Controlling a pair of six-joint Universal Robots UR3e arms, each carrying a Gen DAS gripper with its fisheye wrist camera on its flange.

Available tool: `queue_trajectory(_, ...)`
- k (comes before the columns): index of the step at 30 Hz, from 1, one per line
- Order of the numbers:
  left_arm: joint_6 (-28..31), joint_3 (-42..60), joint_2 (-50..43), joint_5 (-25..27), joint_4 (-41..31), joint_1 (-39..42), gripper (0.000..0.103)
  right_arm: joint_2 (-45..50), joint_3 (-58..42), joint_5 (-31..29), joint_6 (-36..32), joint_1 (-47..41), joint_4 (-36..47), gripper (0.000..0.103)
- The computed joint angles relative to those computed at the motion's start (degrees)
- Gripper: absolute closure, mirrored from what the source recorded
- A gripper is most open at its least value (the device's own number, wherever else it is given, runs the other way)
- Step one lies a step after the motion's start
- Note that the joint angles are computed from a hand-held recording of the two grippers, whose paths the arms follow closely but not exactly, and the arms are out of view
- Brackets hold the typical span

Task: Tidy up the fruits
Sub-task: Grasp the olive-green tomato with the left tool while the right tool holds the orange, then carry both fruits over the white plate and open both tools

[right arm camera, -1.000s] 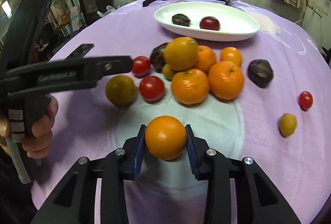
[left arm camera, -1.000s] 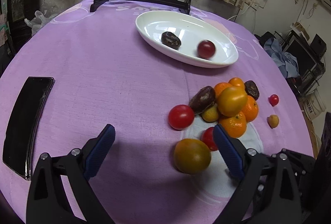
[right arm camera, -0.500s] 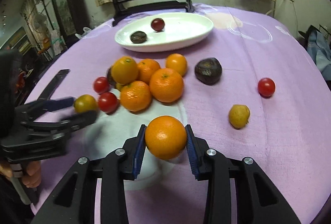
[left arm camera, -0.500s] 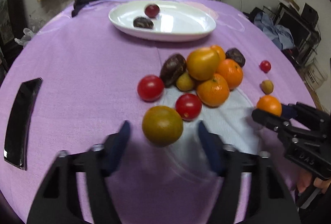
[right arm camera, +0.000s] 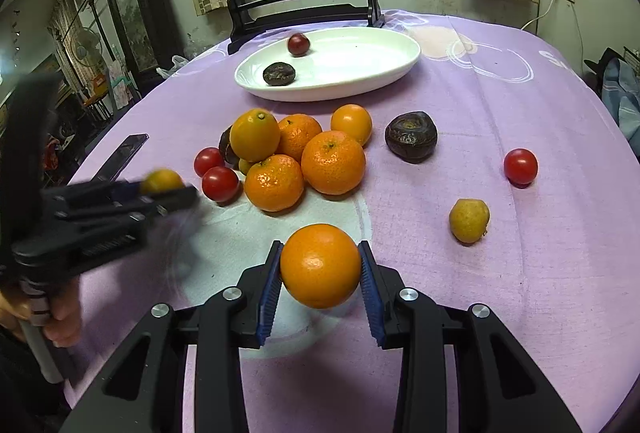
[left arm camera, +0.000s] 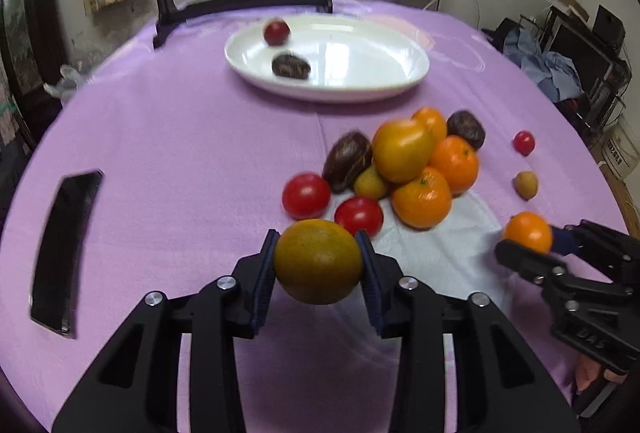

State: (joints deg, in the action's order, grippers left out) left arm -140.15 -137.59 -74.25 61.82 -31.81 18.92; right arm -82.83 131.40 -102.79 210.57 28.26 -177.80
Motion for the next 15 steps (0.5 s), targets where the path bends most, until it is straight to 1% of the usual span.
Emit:
queue_trajectory(2,3.1,1.1,5.2,-3.5,-7.3,2.9,0.065,0.1,0.2,-0.1,0.0,0.0,-0.9,0.066)
queue_trajectory(4,5.2,2.4,8.2,-5.4,-11.8,4.5,0.065,-0.2,0.8,-0.1,0.2,0.0,-2.3,0.066)
queue_trajectory(8,5.7,7.9,6.9,-7.0,-16.4,4.2,0.065,-2.8,0.3,-0.4,-0.1,0.5,-2.3,0.066)
queue_trajectory(9,5.3,9.6,5.5,-6.9,-16.4,3.4,0.065,-3.8,-0.5,-0.2,-1.3,0.4,-1.3,0.066)
queue_trajectory(12,2.3,16.2,-1.2,-5.7,-13.1,-0.4,0.065,-8.3,-5.4,3.2,-7.8,-2.9,6.6,0.066)
queue_trajectory(15,-4.1,24.6,-10.4,-3.7,-8.3,-4.8,0.065,-8.8,-12.0,3.9,-13.3,-6.8,11.9,0.066)
